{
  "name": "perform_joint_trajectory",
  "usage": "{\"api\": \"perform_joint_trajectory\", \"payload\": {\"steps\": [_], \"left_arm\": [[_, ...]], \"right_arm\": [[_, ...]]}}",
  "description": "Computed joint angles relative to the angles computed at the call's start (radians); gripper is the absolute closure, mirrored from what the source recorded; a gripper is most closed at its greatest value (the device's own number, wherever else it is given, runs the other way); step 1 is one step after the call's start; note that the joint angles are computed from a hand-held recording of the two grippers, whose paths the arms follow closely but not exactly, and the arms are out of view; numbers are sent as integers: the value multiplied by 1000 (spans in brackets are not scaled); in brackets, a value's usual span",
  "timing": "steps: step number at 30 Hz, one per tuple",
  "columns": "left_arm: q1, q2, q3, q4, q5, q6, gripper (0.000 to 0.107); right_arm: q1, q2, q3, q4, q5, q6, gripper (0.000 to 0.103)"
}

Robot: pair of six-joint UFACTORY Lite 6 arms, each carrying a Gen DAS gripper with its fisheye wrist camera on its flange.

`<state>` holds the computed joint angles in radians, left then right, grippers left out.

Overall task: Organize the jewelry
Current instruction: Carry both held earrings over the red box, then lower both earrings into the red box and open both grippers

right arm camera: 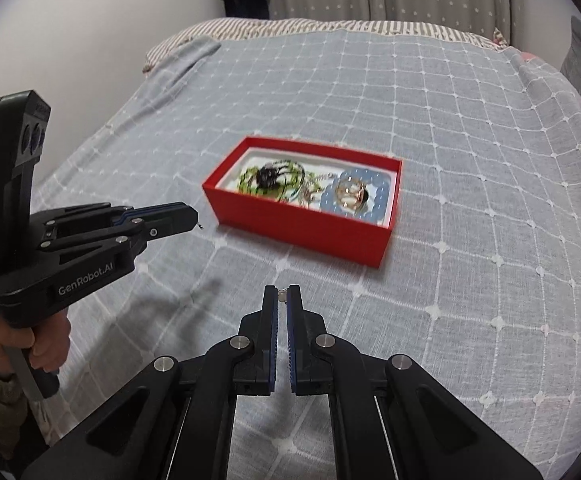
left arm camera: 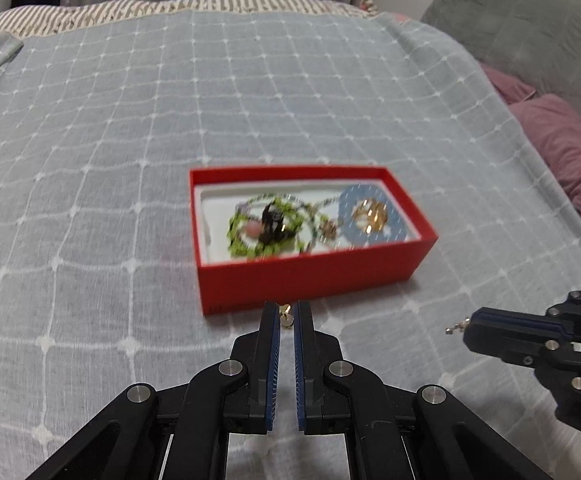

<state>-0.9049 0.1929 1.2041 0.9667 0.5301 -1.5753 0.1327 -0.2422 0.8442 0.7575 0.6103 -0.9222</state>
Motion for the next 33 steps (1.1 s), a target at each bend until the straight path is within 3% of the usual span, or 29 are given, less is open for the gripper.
{"api": "perform_joint_trajectory", "payload": {"steps": [11,22,33], "left_arm": [[97,80,111,43,-88,67,105],[134,297,309,5,-148,158,105],[169,290,269,73,-208,87,105]], "right_arm": [[-25,167,173,205,7,-4,99],[6,409,373,296,0,-5,99],[25,514,417,354,-20,-32,96]]}}
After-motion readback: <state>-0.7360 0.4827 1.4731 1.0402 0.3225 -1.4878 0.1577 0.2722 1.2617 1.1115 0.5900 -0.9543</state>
